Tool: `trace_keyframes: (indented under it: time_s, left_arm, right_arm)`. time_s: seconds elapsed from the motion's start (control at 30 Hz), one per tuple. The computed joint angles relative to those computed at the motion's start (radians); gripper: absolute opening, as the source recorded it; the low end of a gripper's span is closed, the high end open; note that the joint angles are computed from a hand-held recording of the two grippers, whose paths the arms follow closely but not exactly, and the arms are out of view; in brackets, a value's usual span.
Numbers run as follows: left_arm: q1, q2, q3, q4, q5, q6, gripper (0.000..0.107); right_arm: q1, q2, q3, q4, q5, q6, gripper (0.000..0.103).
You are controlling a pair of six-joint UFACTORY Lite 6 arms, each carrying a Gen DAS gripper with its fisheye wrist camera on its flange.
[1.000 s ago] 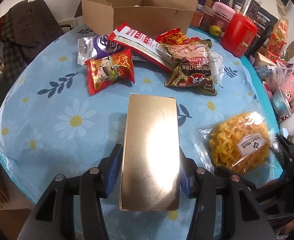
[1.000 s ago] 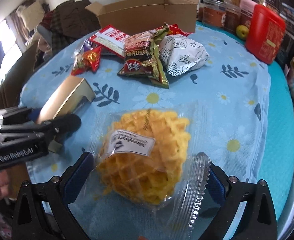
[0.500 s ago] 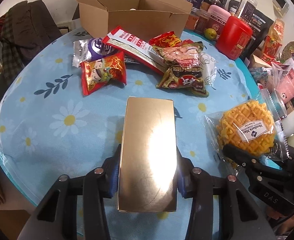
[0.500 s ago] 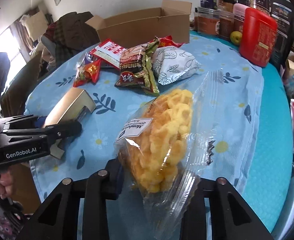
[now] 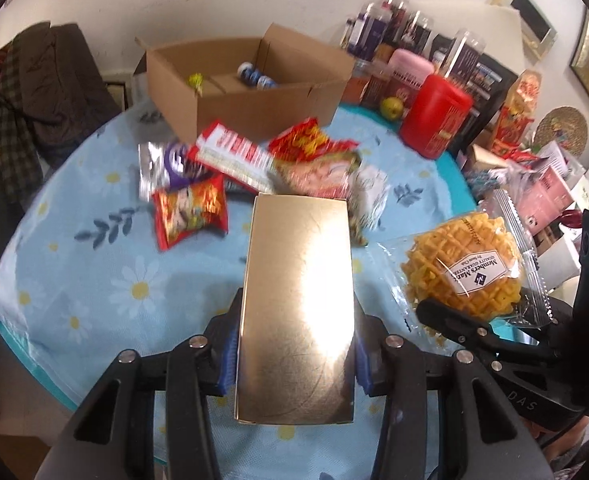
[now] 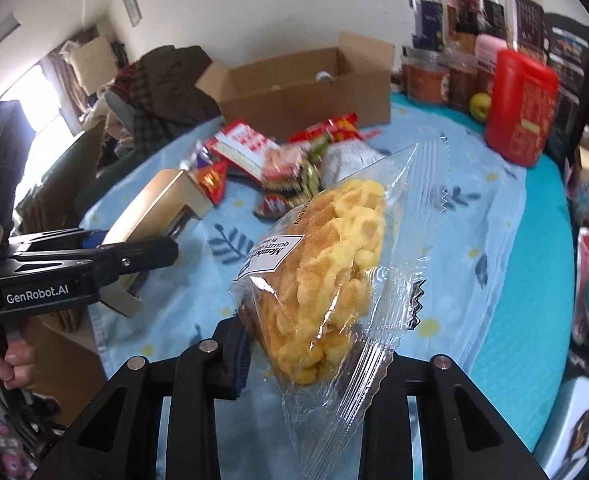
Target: Organize snacks
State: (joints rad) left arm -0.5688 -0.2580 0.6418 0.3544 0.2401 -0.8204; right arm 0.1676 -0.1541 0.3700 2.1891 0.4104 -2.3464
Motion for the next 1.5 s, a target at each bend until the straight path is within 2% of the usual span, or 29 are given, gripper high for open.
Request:
trace_keyframes:
  time_s: [0.3, 0.47, 0.6, 0.77, 0.93, 1.17, 1.33, 1.5]
  left_arm:
    - [0.044, 0.028, 0.140, -0.052, 0.025, 0.112, 0.045]
    - [0.085, 0.060, 0.234, -0.133, 0.018, 0.233, 0.045]
    - [0.103, 0.114, 0.339, -0.117, 0.013, 0.253, 0.045]
    - [0.151, 0.195, 0.466, -0.189, 0.010, 0.373, 0.045]
    - [0.229, 0.300, 0.612, -0.389, 0.014, 0.624, 0.045]
    - [0.311, 0.476, 0.835, -0.460, 0.033, 0.751, 0.045]
    - [0.359, 0.633, 1.034, -0.479, 0.065, 0.794, 0.045]
    - [0.398, 0.830, 1.298, -0.468, 0.136, 0.816, 0.045]
  right_arm:
    - [0.022, -0.063, 0.142, -0.254, -0.063, 0.232, 0.031]
    - [0.037, -0.051, 0.235, -0.292, -0.108, 0.254, 0.031]
    - [0.023, -0.038, 0.317, -0.411, -0.097, 0.362, 0.031]
    - [0.015, 0.017, 0.438, -0.491, -0.086, 0.415, 0.031]
    - [0.016, 0.144, 0.603, -0.553, -0.061, 0.480, 0.031]
    - [0.045, 0.352, 0.875, -0.599, -0.080, 0.549, 0.031]
    - [0.053, 0.516, 1.109, -0.753, -0.081, 0.703, 0.031]
    - [0.064, 0.741, 1.424, -0.991, -0.066, 0.942, 0.031]
